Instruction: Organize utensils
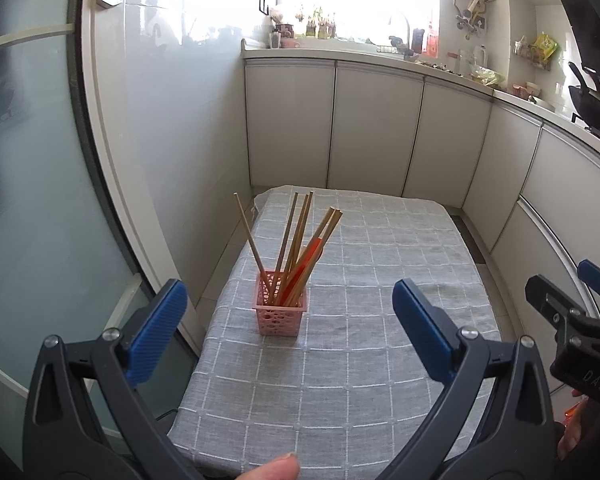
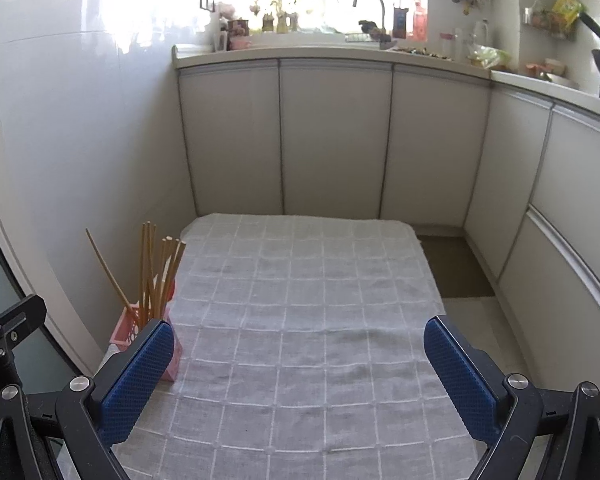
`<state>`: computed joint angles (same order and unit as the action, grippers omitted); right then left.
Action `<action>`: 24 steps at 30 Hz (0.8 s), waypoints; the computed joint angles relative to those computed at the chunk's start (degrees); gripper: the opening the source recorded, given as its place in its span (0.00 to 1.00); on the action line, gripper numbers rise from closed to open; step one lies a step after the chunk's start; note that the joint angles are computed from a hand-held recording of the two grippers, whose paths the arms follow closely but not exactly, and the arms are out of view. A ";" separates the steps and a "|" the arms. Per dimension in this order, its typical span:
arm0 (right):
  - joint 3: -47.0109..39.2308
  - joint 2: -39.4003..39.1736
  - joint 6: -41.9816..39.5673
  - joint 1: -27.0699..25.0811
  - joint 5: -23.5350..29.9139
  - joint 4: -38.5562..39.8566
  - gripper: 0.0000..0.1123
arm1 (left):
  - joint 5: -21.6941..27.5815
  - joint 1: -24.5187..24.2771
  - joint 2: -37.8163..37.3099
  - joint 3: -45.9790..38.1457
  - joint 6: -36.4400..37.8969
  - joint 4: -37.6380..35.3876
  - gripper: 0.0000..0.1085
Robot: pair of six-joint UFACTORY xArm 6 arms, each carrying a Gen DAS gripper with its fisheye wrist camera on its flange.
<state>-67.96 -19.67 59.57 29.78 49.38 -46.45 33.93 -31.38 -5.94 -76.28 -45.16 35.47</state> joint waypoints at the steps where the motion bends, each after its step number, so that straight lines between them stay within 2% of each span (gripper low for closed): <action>1: 0.10 0.26 -0.49 -0.22 -0.33 0.65 0.91 | 0.23 -0.13 0.04 -0.08 -0.32 0.42 0.94; 6: -0.29 1.66 -1.22 0.15 0.70 0.98 0.91 | 0.23 -0.60 0.45 -0.15 -0.01 0.27 0.94; 24: 0.64 1.52 -2.39 -0.78 -0.96 2.39 0.91 | 1.85 -1.91 0.56 -0.33 -1.73 2.57 0.94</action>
